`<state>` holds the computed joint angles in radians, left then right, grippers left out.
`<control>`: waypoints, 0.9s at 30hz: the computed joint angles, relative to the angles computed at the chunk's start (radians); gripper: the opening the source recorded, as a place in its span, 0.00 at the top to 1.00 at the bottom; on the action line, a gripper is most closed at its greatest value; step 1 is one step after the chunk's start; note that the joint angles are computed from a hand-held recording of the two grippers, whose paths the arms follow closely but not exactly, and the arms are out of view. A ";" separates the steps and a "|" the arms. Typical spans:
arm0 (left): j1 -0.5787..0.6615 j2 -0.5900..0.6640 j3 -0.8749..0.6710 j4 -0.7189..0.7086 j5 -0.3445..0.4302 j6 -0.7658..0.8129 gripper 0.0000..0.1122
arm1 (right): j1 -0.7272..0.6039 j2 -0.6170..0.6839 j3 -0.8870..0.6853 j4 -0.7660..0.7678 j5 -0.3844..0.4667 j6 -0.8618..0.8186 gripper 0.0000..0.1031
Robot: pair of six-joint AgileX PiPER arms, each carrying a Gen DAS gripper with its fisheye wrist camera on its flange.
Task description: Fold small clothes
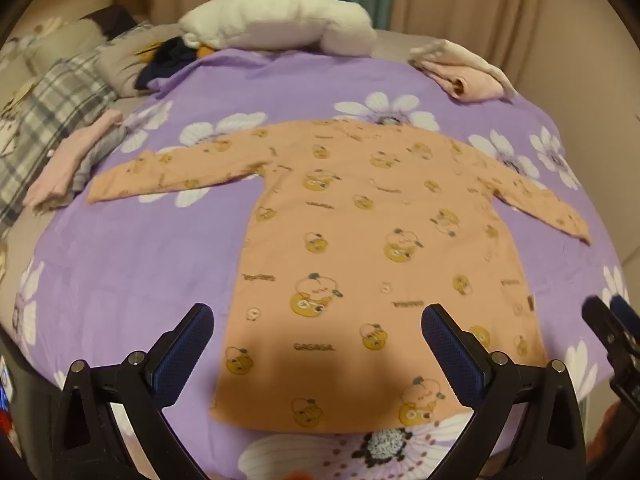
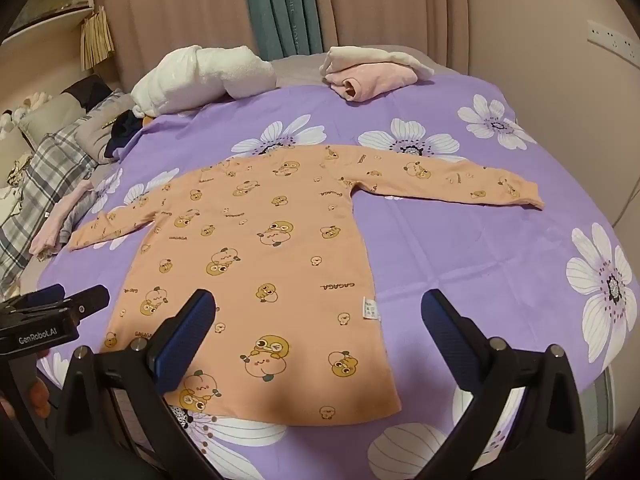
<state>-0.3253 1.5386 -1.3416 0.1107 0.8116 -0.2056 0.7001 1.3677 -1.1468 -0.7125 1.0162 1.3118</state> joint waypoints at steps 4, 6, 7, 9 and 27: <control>0.022 -0.001 0.007 -0.051 -0.014 -0.034 0.08 | 0.007 0.005 -0.014 -0.013 0.013 -0.004 0.00; 0.066 0.010 -0.019 -0.146 0.009 0.047 0.08 | 0.002 -0.009 -0.022 -0.018 0.010 -0.009 0.00; 0.083 0.023 -0.037 -0.186 0.027 0.082 0.08 | 0.003 -0.010 -0.025 -0.021 0.014 -0.008 0.00; 0.112 0.015 -0.039 -0.265 0.040 0.148 0.08 | 0.009 -0.027 0.019 -0.044 -0.008 0.037 0.00; 0.067 -0.042 0.004 -0.161 -0.015 0.182 0.08 | 0.024 -0.024 -0.007 -0.001 0.037 -0.013 0.00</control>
<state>-0.2584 1.4968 -1.3373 -0.0503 0.7964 -0.0232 0.7239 1.3437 -1.1537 -0.7134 1.0531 1.2986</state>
